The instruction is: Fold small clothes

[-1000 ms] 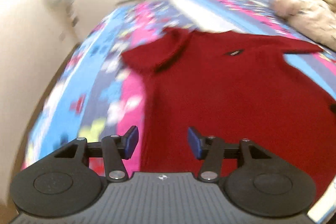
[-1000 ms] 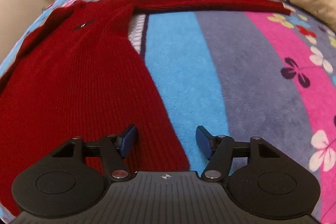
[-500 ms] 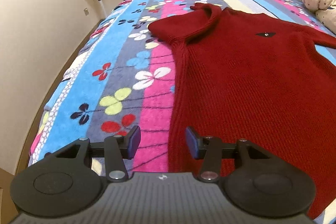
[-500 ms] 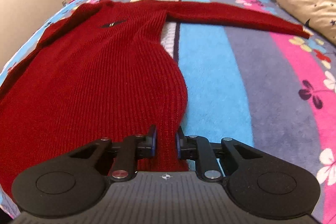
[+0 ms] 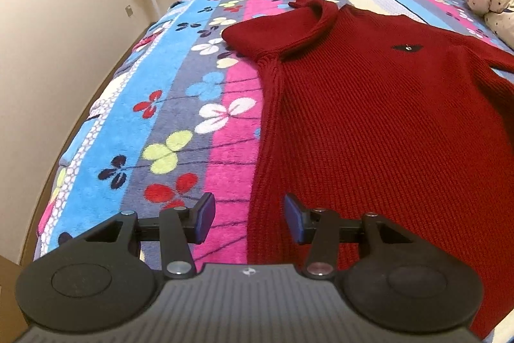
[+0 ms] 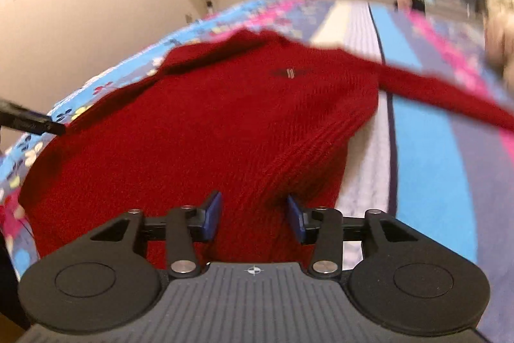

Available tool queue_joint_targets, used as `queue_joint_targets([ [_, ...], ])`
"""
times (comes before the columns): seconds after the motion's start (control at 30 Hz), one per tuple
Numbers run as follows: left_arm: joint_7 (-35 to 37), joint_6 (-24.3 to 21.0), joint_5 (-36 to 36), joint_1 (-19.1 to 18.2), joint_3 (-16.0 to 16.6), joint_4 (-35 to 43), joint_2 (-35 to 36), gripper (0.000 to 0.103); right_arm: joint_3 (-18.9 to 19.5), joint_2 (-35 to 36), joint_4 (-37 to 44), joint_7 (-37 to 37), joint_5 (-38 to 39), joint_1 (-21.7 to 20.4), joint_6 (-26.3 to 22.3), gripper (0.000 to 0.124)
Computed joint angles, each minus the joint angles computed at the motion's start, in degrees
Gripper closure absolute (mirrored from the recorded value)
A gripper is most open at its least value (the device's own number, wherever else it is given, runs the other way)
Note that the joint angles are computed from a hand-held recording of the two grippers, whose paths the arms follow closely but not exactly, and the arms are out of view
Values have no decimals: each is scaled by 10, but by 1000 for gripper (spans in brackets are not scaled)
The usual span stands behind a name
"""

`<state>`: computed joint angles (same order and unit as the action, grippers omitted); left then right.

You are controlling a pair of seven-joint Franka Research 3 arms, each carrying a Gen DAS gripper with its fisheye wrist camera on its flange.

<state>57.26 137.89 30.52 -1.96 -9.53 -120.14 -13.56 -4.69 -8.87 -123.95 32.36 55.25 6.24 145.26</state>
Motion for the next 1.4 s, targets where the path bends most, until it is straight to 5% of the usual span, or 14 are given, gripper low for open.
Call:
queue_joint_targets([
  [0.53,10,3,-6,-4,2,14,17,50,0,54,55,139,18,-26,24,65],
  [0.8,6,-1,-5,-3,2,12,15,50,-11,99,117,136,172,-74,-136,64],
  [0.9,3,-3,-6,-2,3,11,13,50,-10,99,121,139,150,-87,-169,85],
  [0.97,2,0,-10,-2,4,11,12,50,-11,98,120,151,115,-93,-179,110],
  [1.17,0,5,-18,-2,4,14,12,50,-20,67,87,105,89,-103,-151,114],
  [1.4,-2,0,-31,1,8,13,8,50,-41,61,93,152,41,-128,-117,117],
])
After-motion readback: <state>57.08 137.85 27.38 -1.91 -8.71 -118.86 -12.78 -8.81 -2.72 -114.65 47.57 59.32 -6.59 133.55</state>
